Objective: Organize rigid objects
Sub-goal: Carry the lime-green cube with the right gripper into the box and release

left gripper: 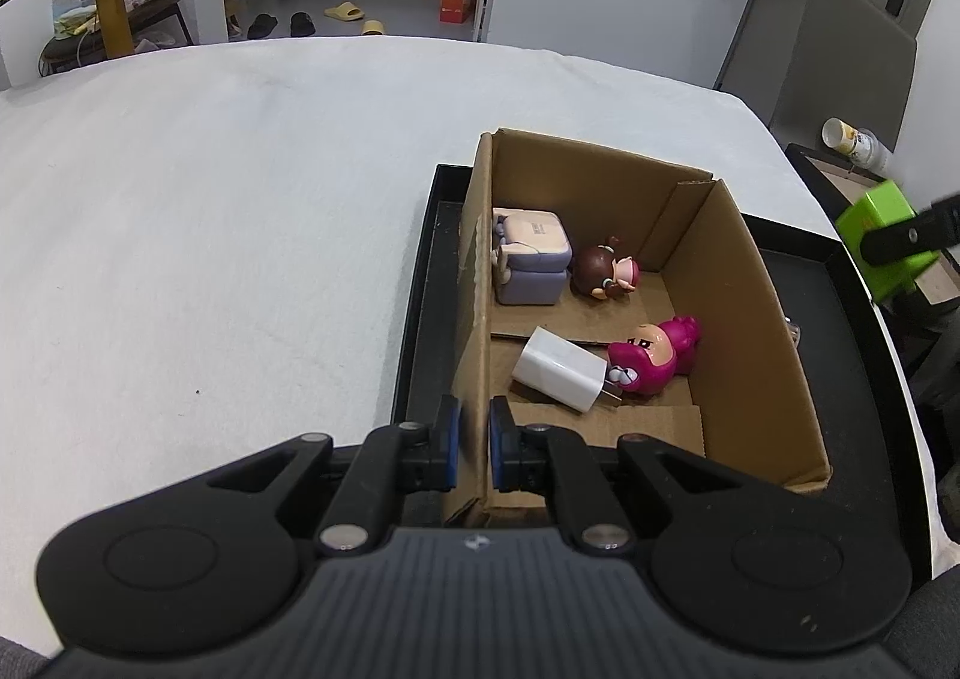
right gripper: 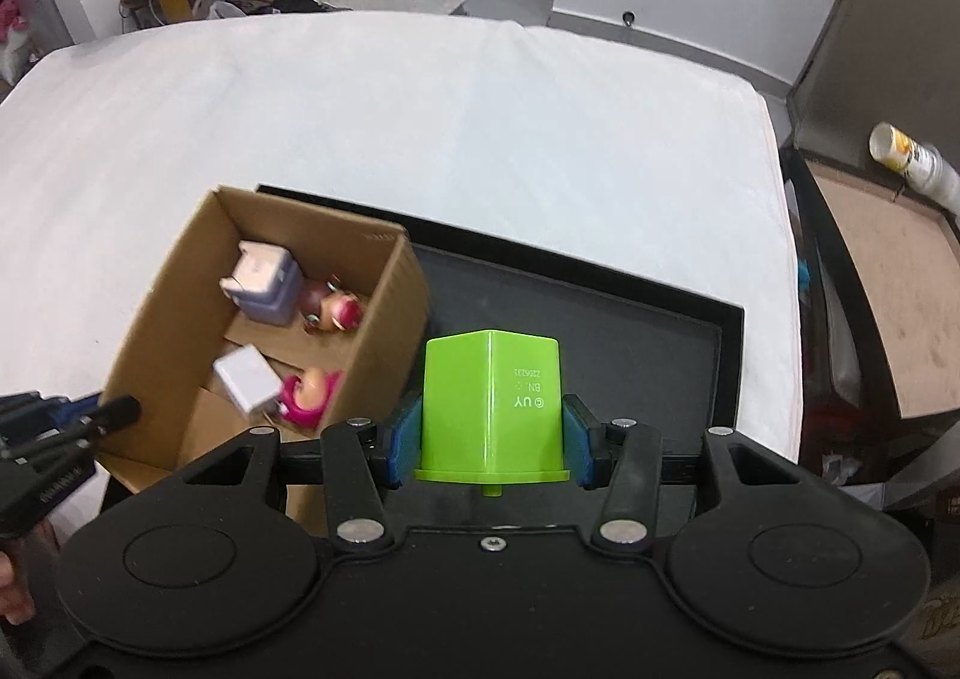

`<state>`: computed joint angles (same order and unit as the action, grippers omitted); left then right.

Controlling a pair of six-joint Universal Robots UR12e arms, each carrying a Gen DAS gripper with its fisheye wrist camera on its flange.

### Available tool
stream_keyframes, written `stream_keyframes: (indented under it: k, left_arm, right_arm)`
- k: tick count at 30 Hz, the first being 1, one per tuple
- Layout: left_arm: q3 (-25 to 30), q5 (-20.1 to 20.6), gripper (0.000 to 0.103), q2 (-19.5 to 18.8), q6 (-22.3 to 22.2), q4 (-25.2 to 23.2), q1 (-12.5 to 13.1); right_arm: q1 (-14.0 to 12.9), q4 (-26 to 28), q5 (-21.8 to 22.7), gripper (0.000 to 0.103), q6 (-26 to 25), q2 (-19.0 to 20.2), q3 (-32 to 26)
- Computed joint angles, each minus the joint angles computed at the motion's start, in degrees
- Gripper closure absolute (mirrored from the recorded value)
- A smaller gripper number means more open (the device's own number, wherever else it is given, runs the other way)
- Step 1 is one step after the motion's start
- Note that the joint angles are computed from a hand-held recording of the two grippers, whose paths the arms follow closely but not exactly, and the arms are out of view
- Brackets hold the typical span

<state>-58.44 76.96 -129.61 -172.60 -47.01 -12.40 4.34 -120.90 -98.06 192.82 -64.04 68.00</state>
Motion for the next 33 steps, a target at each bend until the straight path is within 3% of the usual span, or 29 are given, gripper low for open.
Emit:
stream_keyframes:
  k: [33]
  left_arm:
    - [0.3,-4.1,0.093,-0.4,-0.6,-0.7,0.9]
  right_arm:
    - [4.3,2.6,4.0,0.054,-2.7,10.8,-13.9]
